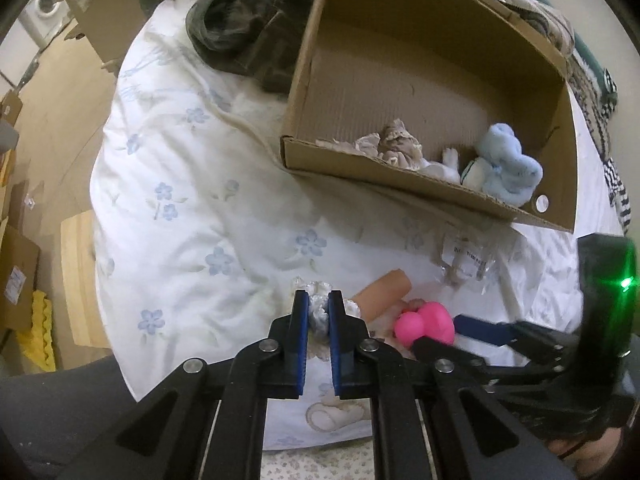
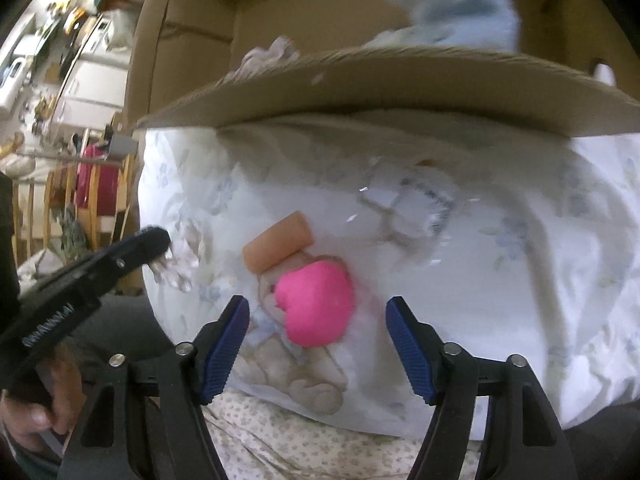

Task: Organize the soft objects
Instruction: 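Grasp the pink rubber toy with the right gripper while the left gripper carries the scrunchie to the box, then lower the scrunchie and pink toy into the box and open both grippers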

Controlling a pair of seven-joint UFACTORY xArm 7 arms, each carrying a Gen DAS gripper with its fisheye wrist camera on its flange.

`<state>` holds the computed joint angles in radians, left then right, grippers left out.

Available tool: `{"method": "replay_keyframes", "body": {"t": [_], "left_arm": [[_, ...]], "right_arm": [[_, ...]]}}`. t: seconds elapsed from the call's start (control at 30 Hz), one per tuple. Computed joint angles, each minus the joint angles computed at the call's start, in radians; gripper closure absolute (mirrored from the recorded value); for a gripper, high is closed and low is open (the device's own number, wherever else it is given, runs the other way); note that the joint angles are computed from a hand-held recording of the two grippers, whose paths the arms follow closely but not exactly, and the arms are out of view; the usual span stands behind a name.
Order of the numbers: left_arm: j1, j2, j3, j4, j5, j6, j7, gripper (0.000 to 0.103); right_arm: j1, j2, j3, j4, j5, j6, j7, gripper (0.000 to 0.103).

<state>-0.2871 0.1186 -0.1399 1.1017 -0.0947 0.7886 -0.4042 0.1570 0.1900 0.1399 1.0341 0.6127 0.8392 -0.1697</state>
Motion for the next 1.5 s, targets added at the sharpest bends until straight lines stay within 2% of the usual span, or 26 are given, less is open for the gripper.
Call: {"method": "replay_keyframes", "body": {"t": [0.17, 0.3, 0.37, 0.7, 0.9, 1.03, 1.1, 1.3, 1.43, 1.5], "left_arm": [[0.014, -0.021, 0.006, -0.024, -0.015, -0.003, 0.031, 0.094], [0.011, -0.018, 0.005, -0.020, -0.005, -0.006, 0.024, 0.094], [0.011, -0.026, 0.006, -0.030, -0.003, -0.014, 0.020, 0.094], [-0.011, -0.100, 0.000, -0.064, 0.155, -0.104, -0.072, 0.094], [-0.018, -0.113, -0.012, -0.002, 0.263, -0.139, -0.084, 0.094], [-0.012, -0.087, -0.004, 0.061, 0.288, -0.177, -0.098, 0.094], [-0.015, -0.055, 0.001, 0.109, 0.336, -0.177, -0.119, 0.094], [-0.033, 0.047, 0.018, 0.208, 0.366, -0.177, -0.104, 0.094], [-0.041, 0.091, 0.029, 0.206, 0.344, -0.209, -0.096, 0.094], [-0.054, 0.113, 0.043, 0.204, 0.372, -0.226, -0.116, 0.094]], "right_arm": [[0.024, 0.020, 0.009, 0.012, -0.064, -0.008, 0.005, 0.066], [0.024, -0.013, 0.012, -0.016, -0.057, -0.050, -0.021, 0.076], [0.017, -0.040, 0.010, -0.035, -0.023, -0.065, -0.047, 0.077], [0.007, -0.205, -0.039, -0.135, 0.133, -0.130, -0.152, 0.079], [0.000, -0.254, -0.084, -0.097, 0.149, -0.119, -0.190, 0.079], [-0.018, -0.261, -0.109, -0.065, 0.199, -0.155, -0.226, 0.079], [-0.022, -0.252, -0.108, -0.052, 0.195, -0.185, -0.215, 0.079], [-0.038, -0.196, -0.105, -0.032, 0.255, -0.251, -0.251, 0.079], [-0.049, -0.148, -0.089, -0.014, 0.199, -0.258, -0.181, 0.079], [-0.050, -0.131, -0.078, -0.008, 0.163, -0.268, -0.165, 0.079]]}}
